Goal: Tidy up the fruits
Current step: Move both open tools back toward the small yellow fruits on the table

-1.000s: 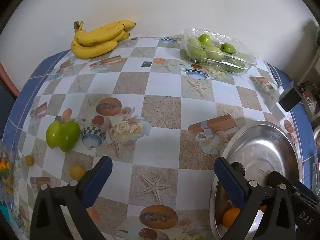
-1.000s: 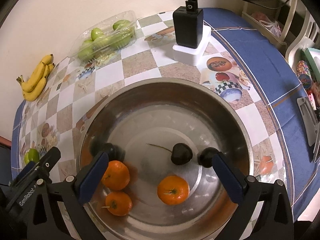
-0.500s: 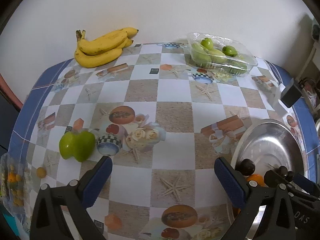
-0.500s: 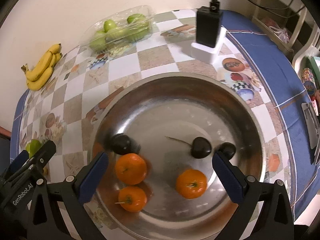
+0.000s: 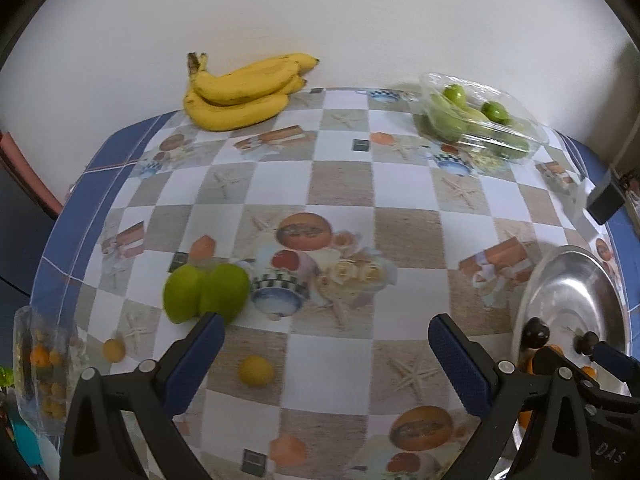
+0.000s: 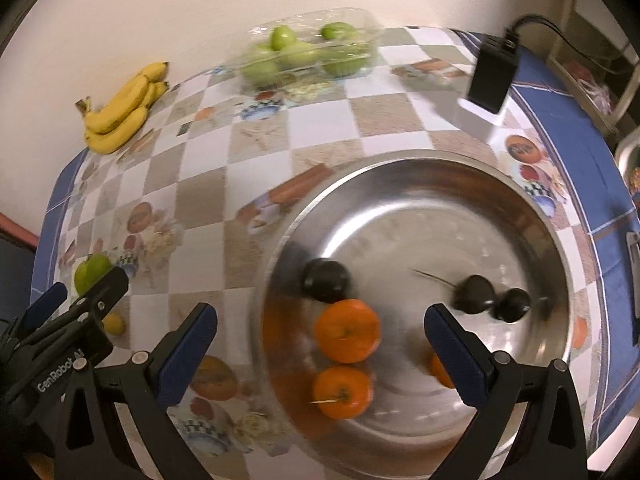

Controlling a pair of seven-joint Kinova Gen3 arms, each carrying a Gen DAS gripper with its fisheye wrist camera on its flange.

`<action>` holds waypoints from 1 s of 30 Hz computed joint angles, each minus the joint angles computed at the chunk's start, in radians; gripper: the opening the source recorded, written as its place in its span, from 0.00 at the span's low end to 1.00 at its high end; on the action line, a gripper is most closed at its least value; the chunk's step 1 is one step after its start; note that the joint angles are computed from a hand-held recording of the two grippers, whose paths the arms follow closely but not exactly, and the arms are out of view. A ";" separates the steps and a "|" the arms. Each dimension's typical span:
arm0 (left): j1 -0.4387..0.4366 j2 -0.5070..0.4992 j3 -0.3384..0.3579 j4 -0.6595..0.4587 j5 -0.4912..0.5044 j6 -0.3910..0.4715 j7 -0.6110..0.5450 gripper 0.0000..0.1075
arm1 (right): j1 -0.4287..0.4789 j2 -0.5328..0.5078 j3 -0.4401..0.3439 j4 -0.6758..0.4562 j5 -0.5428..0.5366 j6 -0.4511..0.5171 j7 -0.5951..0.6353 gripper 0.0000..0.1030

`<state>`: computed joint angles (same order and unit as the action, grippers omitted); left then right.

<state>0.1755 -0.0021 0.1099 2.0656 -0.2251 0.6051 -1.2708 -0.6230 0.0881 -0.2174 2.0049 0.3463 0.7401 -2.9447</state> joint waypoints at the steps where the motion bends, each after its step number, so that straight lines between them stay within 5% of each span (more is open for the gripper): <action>1: -0.010 -0.004 -0.010 0.002 0.017 -0.001 -0.021 0.96 | -0.003 0.003 -0.002 -0.006 0.002 -0.001 0.001 1.00; 30: -0.320 -0.017 -0.188 -0.006 0.276 0.006 -0.473 0.96 | -0.160 0.195 0.040 -0.221 -0.029 -0.119 0.117 1.00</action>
<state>-0.1443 -0.0195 -0.0778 2.0598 0.0507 0.6114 -1.7437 -0.7831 0.2831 -0.1774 1.7841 0.3173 0.6216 -2.8277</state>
